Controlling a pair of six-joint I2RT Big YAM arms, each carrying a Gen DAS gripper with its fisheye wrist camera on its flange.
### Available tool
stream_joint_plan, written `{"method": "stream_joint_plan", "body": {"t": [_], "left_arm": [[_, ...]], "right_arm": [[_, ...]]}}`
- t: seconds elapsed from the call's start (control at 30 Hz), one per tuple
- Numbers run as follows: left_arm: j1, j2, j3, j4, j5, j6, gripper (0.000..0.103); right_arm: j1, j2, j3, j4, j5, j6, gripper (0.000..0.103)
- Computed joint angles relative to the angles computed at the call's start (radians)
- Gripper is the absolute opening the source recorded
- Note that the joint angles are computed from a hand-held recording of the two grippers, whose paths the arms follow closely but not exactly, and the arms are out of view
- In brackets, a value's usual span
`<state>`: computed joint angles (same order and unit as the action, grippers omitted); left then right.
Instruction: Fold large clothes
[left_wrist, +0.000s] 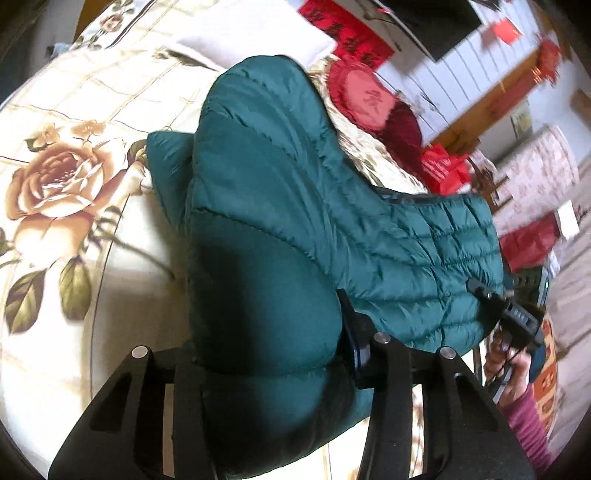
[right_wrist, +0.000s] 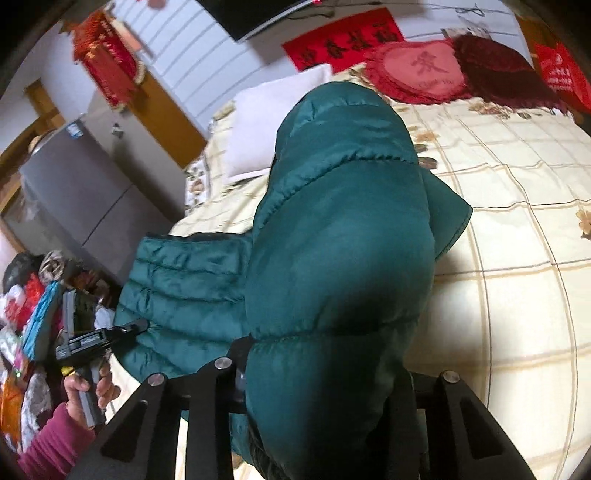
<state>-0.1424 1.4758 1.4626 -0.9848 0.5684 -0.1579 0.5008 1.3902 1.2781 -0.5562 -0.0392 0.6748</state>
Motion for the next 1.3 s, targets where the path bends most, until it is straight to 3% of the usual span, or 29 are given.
{"method": "stream_joint_plan", "body": {"t": [0.2, 0.33, 0.4, 0.43, 0.5, 0.57, 0.63, 0.7, 0.8, 0.93, 1.03, 1.3], "left_arm": [[0.043, -0.163, -0.145, -0.064, 0.049, 0.081, 0.041], [0.057, -0.231, -0.244, -0.092, 0.013, 0.12, 0.042], [0.062, -0.243, -0.283, -0.074, 0.008, 0.095, 0.044], [0.068, -0.246, -0.298, -0.061, 0.011, 0.07, 0.049], [0.071, -0.253, -0.312, -0.049, -0.009, 0.039, 0.061], [0.067, -0.263, -0.315, -0.042, -0.039, 0.006, 0.075], [0.074, -0.288, -0.318, -0.041, -0.056, -0.004, 0.079], [0.061, -0.319, -0.312, -0.046, -0.107, -0.01, 0.08], [0.024, -0.385, -0.317, -0.039, -0.245, -0.017, 0.08], [-0.064, -0.464, -0.338, -0.017, -0.403, -0.009, 0.08], [-0.134, -0.491, -0.353, -0.003, -0.483, -0.033, 0.08], [-0.278, -0.498, -0.375, 0.049, -0.593, -0.13, 0.08]], "right_arm": [[0.056, -0.119, -0.121, 0.026, -0.018, 0.067, 0.035], [0.095, -0.15, -0.192, 0.017, 0.014, 0.146, 0.035], [0.094, -0.152, -0.217, 0.008, 0.035, 0.187, 0.041], [0.106, -0.14, -0.209, -0.037, 0.086, 0.215, 0.044], [0.115, -0.108, -0.176, -0.122, 0.138, 0.223, 0.06], [0.126, -0.094, -0.153, -0.182, 0.17, 0.234, 0.063], [0.147, -0.107, -0.141, -0.225, 0.212, 0.239, 0.064], [0.179, -0.122, -0.115, -0.279, 0.273, 0.248, 0.064], [0.236, -0.142, -0.073, -0.386, 0.393, 0.286, 0.064], [0.312, -0.165, -0.05, -0.45, 0.518, 0.329, 0.065], [0.362, -0.166, -0.028, -0.436, 0.563, 0.323, 0.065], [0.483, -0.086, 0.049, -0.397, 0.631, 0.29, 0.066]]}}
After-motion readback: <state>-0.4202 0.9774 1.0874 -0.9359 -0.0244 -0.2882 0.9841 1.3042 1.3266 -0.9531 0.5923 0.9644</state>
